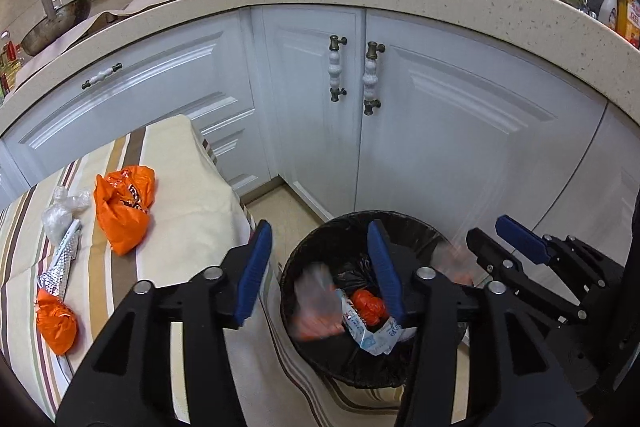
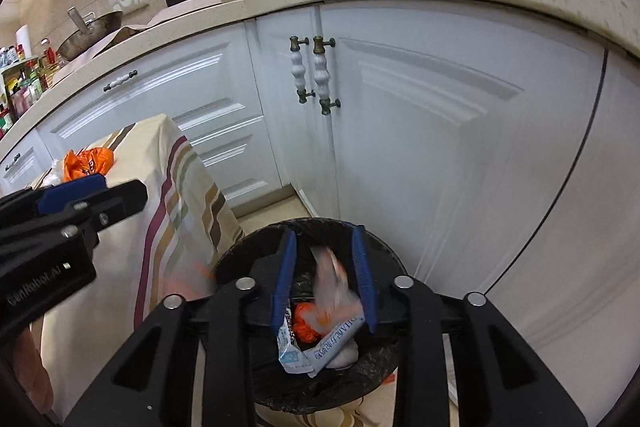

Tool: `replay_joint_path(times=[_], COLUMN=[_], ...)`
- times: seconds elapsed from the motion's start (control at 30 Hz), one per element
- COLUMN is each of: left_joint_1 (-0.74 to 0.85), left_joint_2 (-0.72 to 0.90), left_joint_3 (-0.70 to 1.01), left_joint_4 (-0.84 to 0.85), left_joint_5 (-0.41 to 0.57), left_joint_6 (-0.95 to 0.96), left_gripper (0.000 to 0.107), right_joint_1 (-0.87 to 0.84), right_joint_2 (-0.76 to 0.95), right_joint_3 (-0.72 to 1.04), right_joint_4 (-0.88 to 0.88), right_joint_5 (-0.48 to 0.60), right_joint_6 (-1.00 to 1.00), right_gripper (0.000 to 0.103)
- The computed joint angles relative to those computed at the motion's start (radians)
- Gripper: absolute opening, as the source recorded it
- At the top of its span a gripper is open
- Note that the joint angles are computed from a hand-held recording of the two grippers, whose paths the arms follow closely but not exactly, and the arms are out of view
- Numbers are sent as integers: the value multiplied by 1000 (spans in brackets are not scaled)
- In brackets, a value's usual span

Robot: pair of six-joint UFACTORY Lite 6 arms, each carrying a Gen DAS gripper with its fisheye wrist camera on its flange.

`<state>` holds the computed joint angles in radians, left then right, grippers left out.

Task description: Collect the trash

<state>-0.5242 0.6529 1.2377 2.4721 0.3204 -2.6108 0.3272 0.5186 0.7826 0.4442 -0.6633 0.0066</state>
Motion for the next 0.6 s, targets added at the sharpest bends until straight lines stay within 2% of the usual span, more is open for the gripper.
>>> replay_joint_path(times=[0.1, 0.23, 0.33, 0.6], left_joint_1=[8, 31, 49, 149], left_joint_2=[-13, -49, -100, -313], left_joint_3=[-20, -58, -114, -361], left_joint_4=[29, 83, 135, 289], left_joint_5=[12, -3, 1, 30], left_joint_6=[-30, -80, -128, -259], left_gripper=[59, 59, 61, 63], right_joint_1=[4, 10, 39, 157], right_joint_2=[-3, -31, -66, -138], right_joint_3=[-10, -30, -48, -67], right_joint_4=[8, 16, 52, 114], right_joint_5=[-9, -11, -16, -5], right_joint_6=[2, 10, -11, -21], right_gripper=[37, 40, 46, 51])
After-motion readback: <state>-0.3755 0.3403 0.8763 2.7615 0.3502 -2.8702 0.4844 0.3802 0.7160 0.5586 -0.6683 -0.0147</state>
